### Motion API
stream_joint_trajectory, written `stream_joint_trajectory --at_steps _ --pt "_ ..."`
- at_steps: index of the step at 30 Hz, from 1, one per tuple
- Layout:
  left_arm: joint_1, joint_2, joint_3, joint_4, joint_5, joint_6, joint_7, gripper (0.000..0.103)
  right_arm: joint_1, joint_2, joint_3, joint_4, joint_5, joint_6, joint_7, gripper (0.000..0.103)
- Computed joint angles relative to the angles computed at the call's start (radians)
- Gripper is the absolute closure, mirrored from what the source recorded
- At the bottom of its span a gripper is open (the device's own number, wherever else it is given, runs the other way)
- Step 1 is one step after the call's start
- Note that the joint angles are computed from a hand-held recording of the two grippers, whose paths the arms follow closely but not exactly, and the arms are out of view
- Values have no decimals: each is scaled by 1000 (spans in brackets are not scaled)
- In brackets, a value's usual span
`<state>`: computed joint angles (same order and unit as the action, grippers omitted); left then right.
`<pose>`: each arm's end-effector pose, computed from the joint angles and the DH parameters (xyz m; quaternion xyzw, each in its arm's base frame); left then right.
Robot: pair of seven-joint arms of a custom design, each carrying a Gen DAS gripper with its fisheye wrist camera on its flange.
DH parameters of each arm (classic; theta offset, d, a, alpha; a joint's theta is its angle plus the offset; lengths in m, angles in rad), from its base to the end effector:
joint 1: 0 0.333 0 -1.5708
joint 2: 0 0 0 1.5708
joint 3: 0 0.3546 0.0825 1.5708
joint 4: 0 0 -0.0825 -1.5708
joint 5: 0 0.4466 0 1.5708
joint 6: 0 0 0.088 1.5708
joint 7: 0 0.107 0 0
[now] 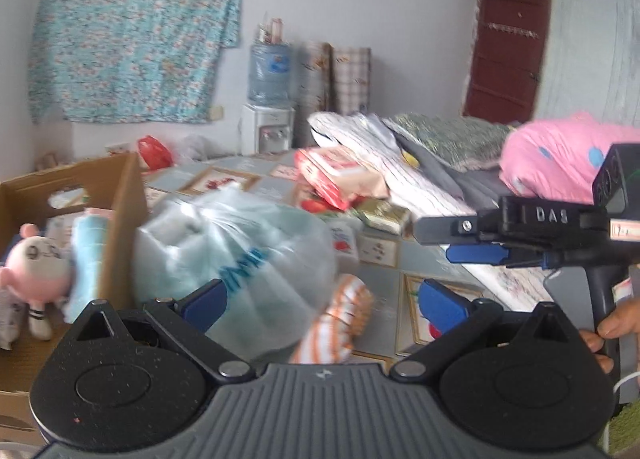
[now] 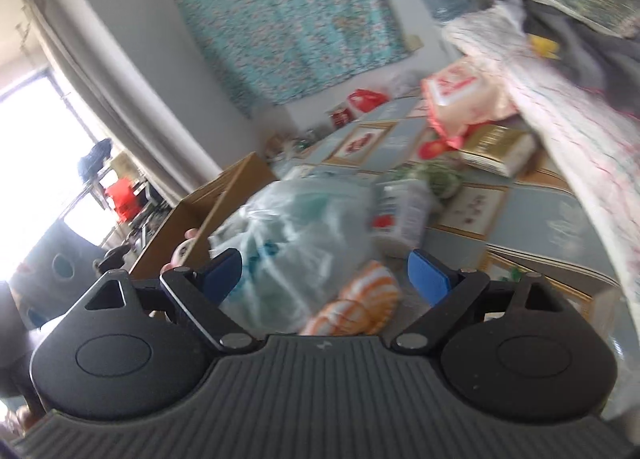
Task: Organize soft objects
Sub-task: 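Grasp the white yogurt cup with the right tool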
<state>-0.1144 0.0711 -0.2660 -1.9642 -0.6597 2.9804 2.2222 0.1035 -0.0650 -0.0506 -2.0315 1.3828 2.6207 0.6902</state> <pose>0.6442 -0.2067 0.5510 -0.4791 0.7391 -0.4189 0.2208 0.6313 0.0101 0.5474 -0.5598 0.6292 -0.0559 0.5363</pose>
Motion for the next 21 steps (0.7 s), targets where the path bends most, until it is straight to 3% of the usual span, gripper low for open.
stream_joint_trajectory --at_steps 8,11,14,16,21 --pt "-3 44 -22 -17 129 13 -93 2 -21 55 -3 26 25 3 36 13" --pt "10 68 -41 -7 143 34 -95 8 -40 108 2 81 28 -34 99 14" --pt "9 100 -40 7 230 61 -155 18 -57 180 17 159 12 -49 171 17" --pt "23 119 -52 21 269 47 -182 32 -68 234 30 221 -39 -57 244 22" --pt "31 162 -50 58 391 2 -277 44 -93 366 66 367 -200 -75 441 27"
